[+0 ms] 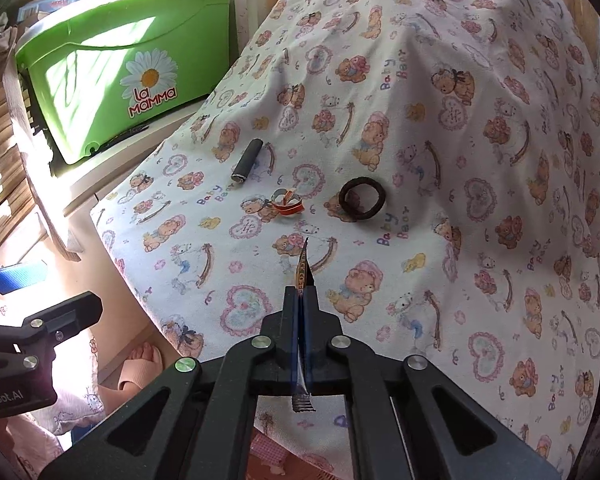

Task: Collect trash
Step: 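Close the left tool on the red-and-white cap while the right tool holds the packet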

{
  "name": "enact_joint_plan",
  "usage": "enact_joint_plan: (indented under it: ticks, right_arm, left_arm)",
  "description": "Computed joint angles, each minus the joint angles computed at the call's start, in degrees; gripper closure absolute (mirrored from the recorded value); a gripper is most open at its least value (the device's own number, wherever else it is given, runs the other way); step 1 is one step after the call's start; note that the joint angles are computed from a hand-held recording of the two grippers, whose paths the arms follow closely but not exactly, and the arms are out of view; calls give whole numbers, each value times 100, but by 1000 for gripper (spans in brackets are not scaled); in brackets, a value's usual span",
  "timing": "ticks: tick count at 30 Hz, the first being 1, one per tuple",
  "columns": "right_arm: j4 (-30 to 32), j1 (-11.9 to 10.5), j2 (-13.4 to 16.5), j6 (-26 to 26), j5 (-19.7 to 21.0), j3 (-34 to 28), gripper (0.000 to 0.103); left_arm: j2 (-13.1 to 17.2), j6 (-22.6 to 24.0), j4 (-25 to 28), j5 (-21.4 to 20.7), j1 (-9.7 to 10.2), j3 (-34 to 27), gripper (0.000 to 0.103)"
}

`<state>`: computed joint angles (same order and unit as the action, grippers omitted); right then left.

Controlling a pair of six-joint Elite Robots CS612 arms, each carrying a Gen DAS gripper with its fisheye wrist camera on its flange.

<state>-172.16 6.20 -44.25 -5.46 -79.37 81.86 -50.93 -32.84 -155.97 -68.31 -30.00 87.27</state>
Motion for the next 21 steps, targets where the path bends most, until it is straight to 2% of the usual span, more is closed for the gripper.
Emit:
enact_joint_plan:
  ticks: [7,10,14,18,20,21]
  right_arm:
    - [-274,-145,-121,504,-10,123,100]
    - [-228,-237,-162,788,147,142,100]
    - [-137,-408,-215,1195,591,184,100]
    - [214,-641,-201,1645,1536,161,100]
    - [753,-774,-132,1762,2236,48,100]
    - [833,-807,-97,1899,2371,30,100]
  left_arm:
    - [11,20,5,13,-9,-2,21]
    - [13,22,9,6,-12,-2,21]
    - [15,46,2,41,-20,-3,21]
    - [8,18,3,-11,-14,-2,21]
    - [4,21,-16,-25,-13,3,21]
    - [4,33,-16,-16,-17,0,21]
